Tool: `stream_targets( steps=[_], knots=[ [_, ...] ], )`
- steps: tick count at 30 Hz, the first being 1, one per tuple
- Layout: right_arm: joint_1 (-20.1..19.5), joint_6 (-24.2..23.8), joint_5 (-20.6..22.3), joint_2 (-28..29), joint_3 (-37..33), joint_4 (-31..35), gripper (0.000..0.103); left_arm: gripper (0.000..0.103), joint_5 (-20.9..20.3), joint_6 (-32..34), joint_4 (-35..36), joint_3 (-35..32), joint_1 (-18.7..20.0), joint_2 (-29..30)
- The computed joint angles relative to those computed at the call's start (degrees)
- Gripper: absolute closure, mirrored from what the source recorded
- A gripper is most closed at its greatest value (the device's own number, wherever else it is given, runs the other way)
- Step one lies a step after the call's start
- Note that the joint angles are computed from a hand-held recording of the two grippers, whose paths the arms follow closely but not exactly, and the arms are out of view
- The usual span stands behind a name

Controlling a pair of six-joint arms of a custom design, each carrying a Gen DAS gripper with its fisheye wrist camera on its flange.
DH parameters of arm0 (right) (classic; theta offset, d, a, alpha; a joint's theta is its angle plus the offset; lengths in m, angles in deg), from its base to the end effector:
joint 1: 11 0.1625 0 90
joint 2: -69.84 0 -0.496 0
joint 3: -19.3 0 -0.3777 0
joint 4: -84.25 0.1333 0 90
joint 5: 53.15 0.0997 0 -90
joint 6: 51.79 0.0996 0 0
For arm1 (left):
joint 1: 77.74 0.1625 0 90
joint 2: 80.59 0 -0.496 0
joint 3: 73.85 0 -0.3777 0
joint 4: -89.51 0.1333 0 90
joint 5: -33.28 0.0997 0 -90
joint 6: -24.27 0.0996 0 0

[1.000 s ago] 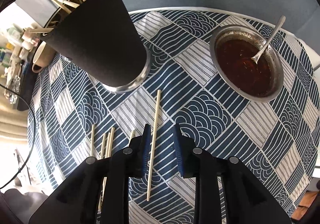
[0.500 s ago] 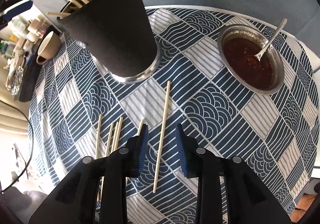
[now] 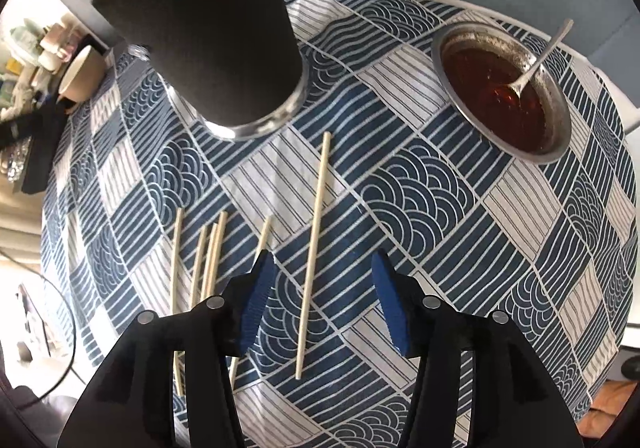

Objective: Organize utensils
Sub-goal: 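Move the left tool back down to the chopstick pile, then close the left tool on a chopstick and lift it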

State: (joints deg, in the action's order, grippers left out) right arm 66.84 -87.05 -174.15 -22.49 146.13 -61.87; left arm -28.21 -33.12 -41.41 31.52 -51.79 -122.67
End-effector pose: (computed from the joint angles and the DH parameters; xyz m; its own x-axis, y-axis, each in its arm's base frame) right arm -0.0073 -0.4232 0.4015 -0.7646 -0.2257 0.6037 -0.3008 0.9534 -0.0244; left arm -0.4575 -0.4238 0.0386 -0.8196 0.1278 -0.5585 0.2618 0.9506 -0.1667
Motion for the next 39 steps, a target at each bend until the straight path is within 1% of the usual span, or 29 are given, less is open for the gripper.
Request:
stream_targets(
  steps=[2, 3, 6, 11, 14, 17, 19, 21, 22, 23, 24, 25, 26, 27, 28, 29, 30, 31, 34, 36, 37, 38, 39],
  knots=[
    [-0.19, 0.36, -1.26, 0.82, 0.09, -0.58, 0.049, 0.02, -1.49, -1.16, -0.02, 0.98, 0.03, 1.0],
    [-0.28, 0.44, -1.65, 1.13, 0.17, -0.78, 0.048, 0.019, -2.27, -1.63, -0.12, 1.48, 0.03, 1.43],
    [-0.7, 0.51, -2.47, 2.12, 0.37, -1.03, 0.048, 0.019, -5.3, -2.28, 0.31, 2.37, -0.07, 3.43],
    [-0.75, -0.11, -3.76, 3.69, 0.94, -2.51, 0.048, 0.019, -8.43, -1.4, 0.27, 3.0, -0.21, 5.81],
    [-0.74, -0.2, -4.12, 4.26, 1.22, -3.12, 0.048, 0.019, -8.94, -1.67, 1.37, 2.72, -0.25, 6.79],
    [-0.79, -0.44, -5.24, 5.03, 1.73, -4.7, 0.048, 0.018, -9.36, -1.46, 0.86, 2.8, -0.15, 7.28],
    [-1.03, -0.72, -5.1, 5.06, 1.83, -5.3, 0.047, 0.015, -9.29, -1.39, 0.75, 2.61, -0.18, 7.55],
    [-1.2, -1.04, -5.09, 5.31, 1.48, -5.4, 0.047, 0.014, -9.23, -1.26, 0.38, 2.32, -0.18, 7.95],
    [-1.11, -1.56, -5.44, 5.45, 1.66, -6.04, 0.047, 0.013, -9.29, -1.12, 0.54, 1.93, 0.01, 8.2],
    [-0.74, -1.73, -6.04, 6.01, 1.68, -6.71, 0.046, 0.011, -9.31, -1.07, 0.89, 1.45, 0.14, 8.54],
    [-0.42, -2.39, -6.87, 6.34, 2.12, -7.98, 0.046, 0.01, -8.54, -1.03, 1.17, 1.08, -0.05, 9.03],
    [-0.31, -2.92, -7.13, 6.47, 2.6, -9.16, 0.044, 0.009, -7.47, -1.02, 2.33, 0.35, -0.35, 9.67],
    [-0.26, -2.31, -7.37, 6.74, 2.91, -10.11, 0.039, 0.009, -6.15, -1.02, 4.76, -0.52, -0.76, 10.35],
    [-0.26, -1.28, -7.62, 6.75, 3.51, -10.95, 0.035, 0.006, -5.13, -0.89, 7.12, -1.37, -1.11, 11.09],
    [-0.7, -0.15, -7.77, 6.92, 3.44, -11.37, 0.025, 0.004, -4.87, -0.58, 7.46, -1.48, -1.31, 11.39],
    [-1.71, 1.55, -7.33, 6.87, 3.12, -11.25, 0.014, 0.004, -4.13, -0.63, 6.08, -0.65, -1.67, 11.24],
    [-2.33, 1.92, -6.63, 6.7, 3.03, -11.54, 0.013, 0.004, -3.81, -0.72, 5.65, -0.58, -1.69, 11.32],
    [-2.46, 0.52, -6.37, 6.67, 3.37, -12.52, 0.013, 0.004, -3.45, -0.82, 5.22, -0.29, -1.85, 11.3],
    [-2.8, -1.57, -5.35, 6.42, 4.64, -15.83, 0.015, 0.004, -2.86, -0.78, 4.13, 0.34, -2.2, 11.37],
    [-2.75, -1.49, -5.24, 6.2, 5.36, -16.64, 0.016, 0.004, -2.71, -0.73, 3.22, 1.02, -2.71, 11.35],
    [-2.57, -1.45, -5.24, 6.15, 5.48, -16.66, 0.021, 0.004, -2.68, -1.02, 2.62, 1.85, -3.17, 11.06],
    [-2.1, -1.91, -5.31, 6.0, 5.56, -16.24, 0.03, 0.004, -2.41, -1.19, 2.21, 2.11, -3.35, 11.06],
    [-1.89, -2.2, -5.19, 5.25, 5.99, -15.74, 0.036, 0.004, -2.32, -1.53, 1.59, 2.81, -3.75, 10.89]
  ],
)
